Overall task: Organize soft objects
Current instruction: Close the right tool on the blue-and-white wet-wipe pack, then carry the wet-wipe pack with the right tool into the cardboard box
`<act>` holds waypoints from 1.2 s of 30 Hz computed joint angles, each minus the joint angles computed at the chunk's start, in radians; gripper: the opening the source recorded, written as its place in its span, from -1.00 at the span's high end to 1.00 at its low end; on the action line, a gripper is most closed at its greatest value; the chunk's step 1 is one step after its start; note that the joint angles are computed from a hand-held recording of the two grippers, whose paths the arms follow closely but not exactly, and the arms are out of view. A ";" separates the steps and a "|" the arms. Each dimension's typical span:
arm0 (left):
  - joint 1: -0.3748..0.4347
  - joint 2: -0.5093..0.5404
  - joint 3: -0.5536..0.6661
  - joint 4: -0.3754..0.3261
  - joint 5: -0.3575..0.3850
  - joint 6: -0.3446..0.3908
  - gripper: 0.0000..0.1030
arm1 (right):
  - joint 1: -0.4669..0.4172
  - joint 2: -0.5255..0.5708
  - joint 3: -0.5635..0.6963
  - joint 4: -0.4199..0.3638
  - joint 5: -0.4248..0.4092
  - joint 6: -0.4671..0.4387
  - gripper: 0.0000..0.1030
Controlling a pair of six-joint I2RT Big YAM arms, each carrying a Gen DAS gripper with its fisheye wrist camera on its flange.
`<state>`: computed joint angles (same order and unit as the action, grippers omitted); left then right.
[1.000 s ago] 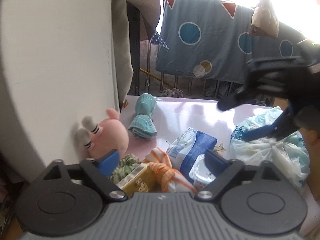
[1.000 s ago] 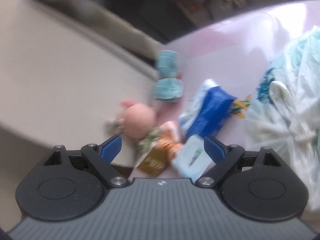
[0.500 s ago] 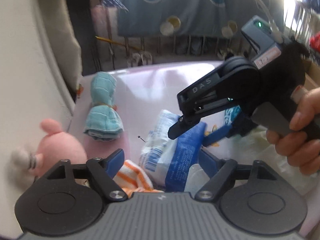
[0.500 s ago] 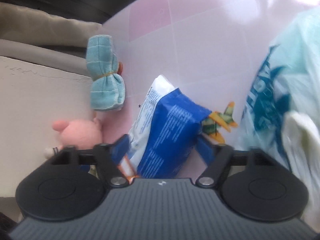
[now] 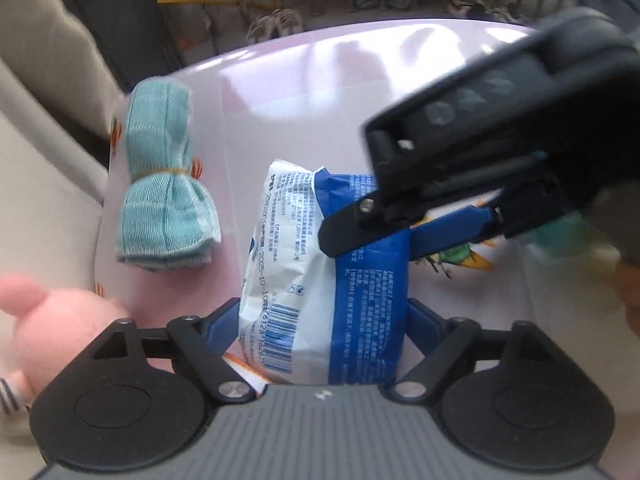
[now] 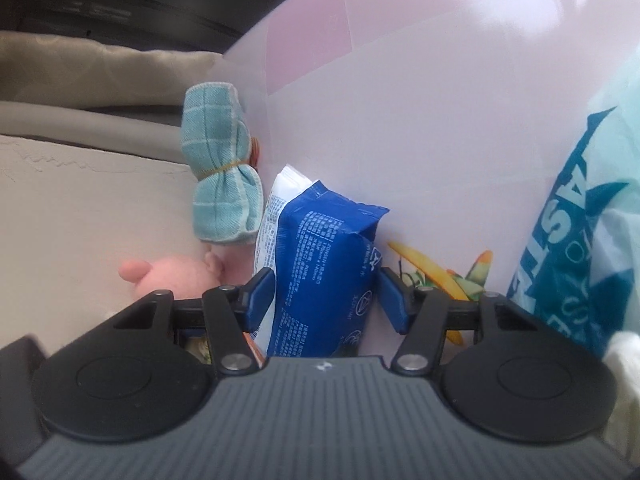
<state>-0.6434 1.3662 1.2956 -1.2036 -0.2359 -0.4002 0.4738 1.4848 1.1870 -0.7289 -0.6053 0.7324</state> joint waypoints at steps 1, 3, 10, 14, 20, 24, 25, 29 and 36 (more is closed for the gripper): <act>0.002 0.001 0.001 -0.001 -0.006 -0.008 -0.61 | 0.002 -0.003 -0.007 0.020 0.003 0.010 0.03; 0.002 -0.002 0.006 -0.009 -0.023 -0.028 -0.53 | 0.001 -0.009 -0.019 0.058 0.002 0.036 0.19; -0.047 -0.048 0.062 -0.063 -0.132 -0.073 -0.51 | -0.009 -0.074 -0.021 0.129 -0.028 0.079 0.25; -0.115 -0.069 0.148 -0.115 -0.233 -0.106 -0.51 | -0.026 -0.160 -0.012 0.132 -0.034 0.068 0.26; -0.262 -0.036 0.323 -0.167 -0.341 -0.148 -0.51 | -0.136 -0.357 -0.041 0.091 -0.089 0.027 0.28; -0.374 0.053 0.470 -0.184 -0.379 -0.152 -0.51 | -0.322 -0.502 -0.066 -0.020 -0.191 -0.063 0.30; -0.399 0.084 0.512 -0.188 -0.379 -0.158 -0.51 | -0.384 -0.532 -0.069 -0.063 -0.223 -0.101 0.31; -0.469 0.218 0.677 -0.178 -0.322 -0.170 -0.51 | -0.691 -0.608 -0.069 -0.282 -0.363 -0.313 0.31; -0.528 0.524 1.029 -0.235 -0.177 -0.154 -0.51 | -1.178 -0.472 -0.014 -0.746 -0.507 -0.855 0.31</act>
